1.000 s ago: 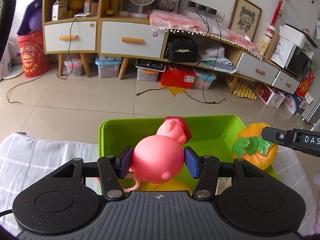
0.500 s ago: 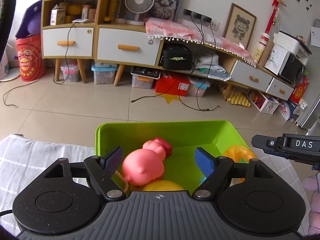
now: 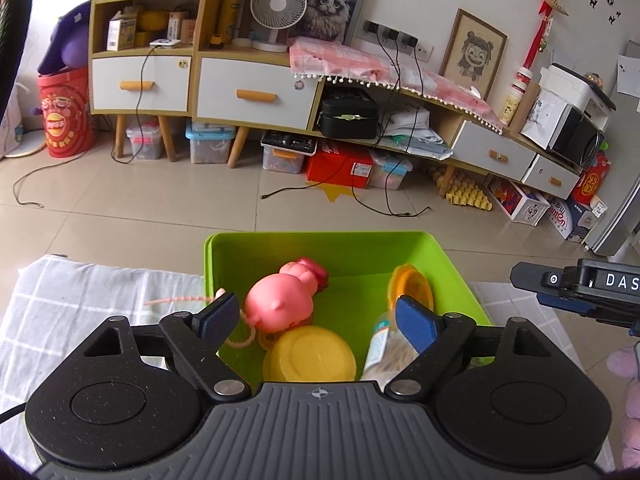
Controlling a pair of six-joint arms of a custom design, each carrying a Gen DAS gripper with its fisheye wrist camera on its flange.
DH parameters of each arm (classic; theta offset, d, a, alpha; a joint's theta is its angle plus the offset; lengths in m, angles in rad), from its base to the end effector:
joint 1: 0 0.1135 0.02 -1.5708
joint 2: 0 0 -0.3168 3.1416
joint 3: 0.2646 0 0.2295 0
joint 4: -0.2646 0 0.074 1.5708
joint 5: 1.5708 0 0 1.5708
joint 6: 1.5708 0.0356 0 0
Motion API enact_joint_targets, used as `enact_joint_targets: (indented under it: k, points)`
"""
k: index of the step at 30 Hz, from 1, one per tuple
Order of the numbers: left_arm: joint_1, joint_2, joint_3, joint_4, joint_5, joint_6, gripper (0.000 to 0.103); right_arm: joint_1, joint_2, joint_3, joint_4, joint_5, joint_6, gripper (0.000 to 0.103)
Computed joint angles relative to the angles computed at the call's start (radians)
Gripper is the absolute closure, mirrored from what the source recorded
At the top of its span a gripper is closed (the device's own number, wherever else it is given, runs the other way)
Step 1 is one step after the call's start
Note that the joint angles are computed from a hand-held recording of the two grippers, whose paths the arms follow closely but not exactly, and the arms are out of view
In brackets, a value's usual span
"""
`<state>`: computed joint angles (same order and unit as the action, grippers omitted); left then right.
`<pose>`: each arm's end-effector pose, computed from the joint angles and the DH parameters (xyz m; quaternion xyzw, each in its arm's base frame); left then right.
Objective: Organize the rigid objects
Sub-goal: 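Move both tools back from the bin toward the remaining toys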
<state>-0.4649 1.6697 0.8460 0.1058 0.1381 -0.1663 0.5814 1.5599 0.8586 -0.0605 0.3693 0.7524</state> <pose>0.2911 -0.1515 0.2351 0.1633 0.8939 -0.1878 0.3728 0.2595 0.1552 0.2592 0.1492 0.8942 0.1067 0.4084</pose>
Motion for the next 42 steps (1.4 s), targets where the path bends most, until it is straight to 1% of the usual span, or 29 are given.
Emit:
enact_joint_targets:
  k: [4,8,10,13,19,26,29,31,35,38,39,42]
  points:
    - [-0.006,-0.060,-0.018,-0.038,-0.001,-0.004,0.014,0.033,-0.052,-0.010,-0.053,0.011,0.027,0.059]
    - [-0.011,-0.121,-0.045,-0.072,0.000,-0.004,0.009,0.073,-0.101,-0.026,-0.098,0.015,0.066,0.055]
    - [-0.015,-0.154,-0.059,-0.095,-0.005,-0.007,0.006,0.099,-0.123,-0.037,-0.121,0.016,0.105,0.049]
    - [-0.021,-0.202,-0.086,-0.130,-0.019,-0.012,0.003,0.156,-0.152,-0.066,-0.145,0.025,0.172,0.043]
    - [-0.037,-0.290,-0.148,-0.199,-0.072,0.006,0.002,0.261,-0.171,-0.097,-0.212,0.042,0.257,0.041]
    - [-0.020,-0.364,-0.229,-0.257,-0.068,-0.033,0.002,0.364,-0.169,-0.126,-0.265,0.071,0.360,0.039]
    - [-0.016,-0.389,-0.274,-0.257,-0.064,-0.045,0.002,0.403,-0.167,-0.145,-0.256,0.082,0.396,0.037]
    - [-0.016,-0.401,-0.311,-0.235,-0.062,-0.049,0.002,0.434,-0.158,-0.159,-0.251,0.095,0.418,0.035]
    - [-0.024,-0.409,-0.366,-0.203,-0.065,-0.055,0.002,0.462,-0.132,-0.184,-0.237,0.102,0.446,0.034]
    - [-0.023,-0.416,-0.425,-0.145,-0.050,-0.069,0.002,0.475,-0.125,-0.212,-0.209,0.107,0.457,0.034]
    - [-0.020,-0.414,-0.440,-0.132,-0.042,-0.073,0.002,0.478,-0.123,-0.221,-0.199,0.106,0.460,0.034]
    - [-0.016,-0.393,-0.446,-0.141,-0.019,-0.074,0.002,0.476,-0.097,-0.233,-0.199,0.073,0.481,0.034]
